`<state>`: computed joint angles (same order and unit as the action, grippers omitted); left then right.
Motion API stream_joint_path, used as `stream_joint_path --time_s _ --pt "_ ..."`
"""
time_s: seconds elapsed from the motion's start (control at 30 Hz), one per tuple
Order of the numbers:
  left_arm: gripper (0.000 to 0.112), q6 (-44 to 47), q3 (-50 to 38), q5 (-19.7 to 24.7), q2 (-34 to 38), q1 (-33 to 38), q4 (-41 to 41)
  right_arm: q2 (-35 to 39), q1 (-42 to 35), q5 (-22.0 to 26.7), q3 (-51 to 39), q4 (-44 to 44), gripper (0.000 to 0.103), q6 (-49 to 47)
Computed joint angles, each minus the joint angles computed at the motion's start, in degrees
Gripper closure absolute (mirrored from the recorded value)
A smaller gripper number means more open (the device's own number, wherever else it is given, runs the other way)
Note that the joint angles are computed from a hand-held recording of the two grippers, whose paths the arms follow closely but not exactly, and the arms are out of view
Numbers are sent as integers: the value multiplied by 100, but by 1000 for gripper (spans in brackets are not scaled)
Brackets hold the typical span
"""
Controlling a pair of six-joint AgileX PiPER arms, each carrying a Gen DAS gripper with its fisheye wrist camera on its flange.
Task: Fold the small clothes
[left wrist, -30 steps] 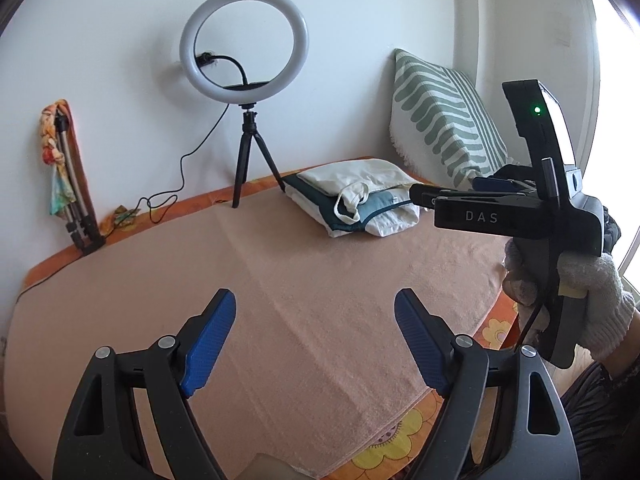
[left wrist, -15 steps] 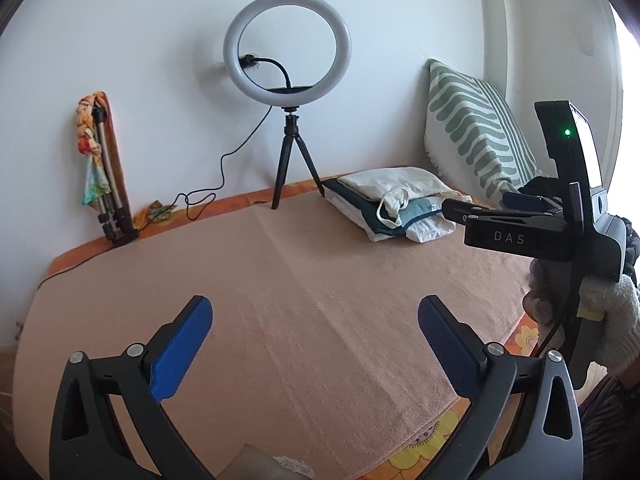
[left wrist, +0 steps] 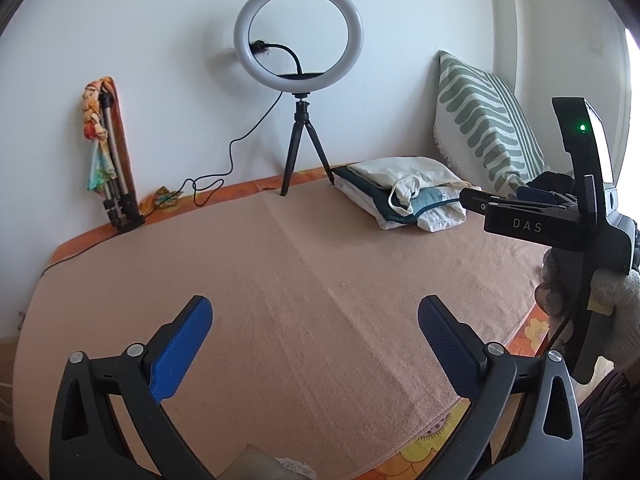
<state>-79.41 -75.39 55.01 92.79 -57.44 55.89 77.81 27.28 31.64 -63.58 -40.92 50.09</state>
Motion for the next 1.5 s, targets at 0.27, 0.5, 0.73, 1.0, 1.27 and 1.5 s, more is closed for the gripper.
stream_joint_path --time_s 0.27,0.5,0.73,1.0,1.27,1.5 --pt "10 63 35 -42 -18 41 -53 -24 77 31 44 -171 0 187" --pt "10 34 60 -35 -37 31 -14 -22 90 23 62 -217 0 241" --pt "10 -38 90 7 -45 -7 57 -19 79 1 61 -195 0 217" --pt "10 -62 57 86 -41 -52 81 -5 153 53 47 -256 0 317" --pt "10 -62 57 95 -43 -63 99 -5 149 48 43 -248 0 311" --pt "10 -70 56 106 -41 -72 113 -2 143 48 33 -227 0 287"
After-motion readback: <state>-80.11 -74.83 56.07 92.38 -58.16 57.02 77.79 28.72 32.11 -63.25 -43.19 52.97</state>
